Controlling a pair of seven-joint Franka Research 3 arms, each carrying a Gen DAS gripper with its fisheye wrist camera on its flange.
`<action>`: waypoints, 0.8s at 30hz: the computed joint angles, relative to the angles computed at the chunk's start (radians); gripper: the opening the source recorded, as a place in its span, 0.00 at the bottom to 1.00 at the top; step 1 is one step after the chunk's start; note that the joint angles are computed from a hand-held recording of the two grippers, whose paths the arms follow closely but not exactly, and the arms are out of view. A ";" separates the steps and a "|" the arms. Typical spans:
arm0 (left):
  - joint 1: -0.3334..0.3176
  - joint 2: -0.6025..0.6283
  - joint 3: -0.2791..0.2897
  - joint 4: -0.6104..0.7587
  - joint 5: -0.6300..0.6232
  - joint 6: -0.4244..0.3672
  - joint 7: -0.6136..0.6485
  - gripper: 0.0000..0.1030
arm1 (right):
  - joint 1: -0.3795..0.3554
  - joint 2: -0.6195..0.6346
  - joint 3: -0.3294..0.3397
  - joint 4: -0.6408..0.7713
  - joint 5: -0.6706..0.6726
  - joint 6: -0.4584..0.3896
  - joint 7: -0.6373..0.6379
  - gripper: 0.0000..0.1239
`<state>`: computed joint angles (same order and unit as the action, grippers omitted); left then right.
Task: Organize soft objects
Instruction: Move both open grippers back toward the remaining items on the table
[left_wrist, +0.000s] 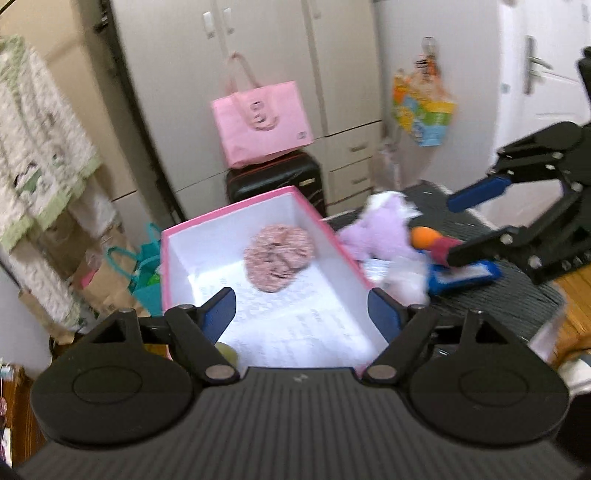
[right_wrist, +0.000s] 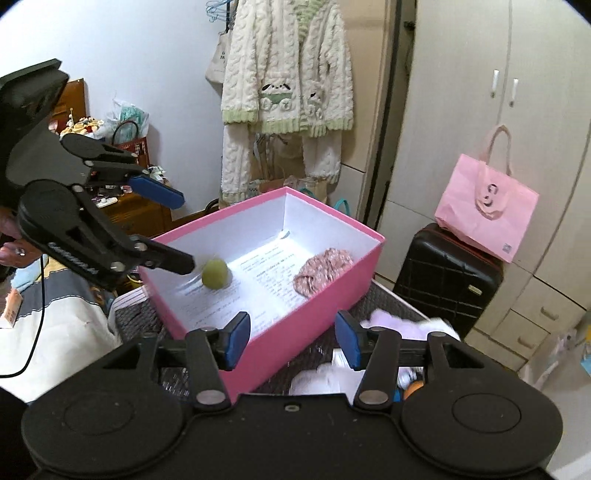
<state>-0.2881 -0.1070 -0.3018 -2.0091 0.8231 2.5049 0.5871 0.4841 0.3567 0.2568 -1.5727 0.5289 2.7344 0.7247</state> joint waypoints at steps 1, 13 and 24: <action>-0.008 -0.006 -0.003 -0.005 -0.014 0.011 0.016 0.77 | -0.010 -0.029 0.005 -0.041 0.020 0.012 -0.011 0.46; -0.085 0.051 -0.047 0.026 -0.033 0.003 0.052 0.79 | -0.053 -0.223 -0.015 -0.323 0.205 0.064 -0.152 0.50; -0.170 0.215 -0.014 0.158 0.076 -0.006 -0.026 0.80 | -0.087 -0.247 -0.054 -0.398 0.493 0.043 -0.411 0.53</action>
<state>-0.4584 0.1085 -0.3162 -1.8507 0.8989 2.4989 0.5616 0.3971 0.1100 0.2033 -1.9705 1.0222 2.7775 0.3134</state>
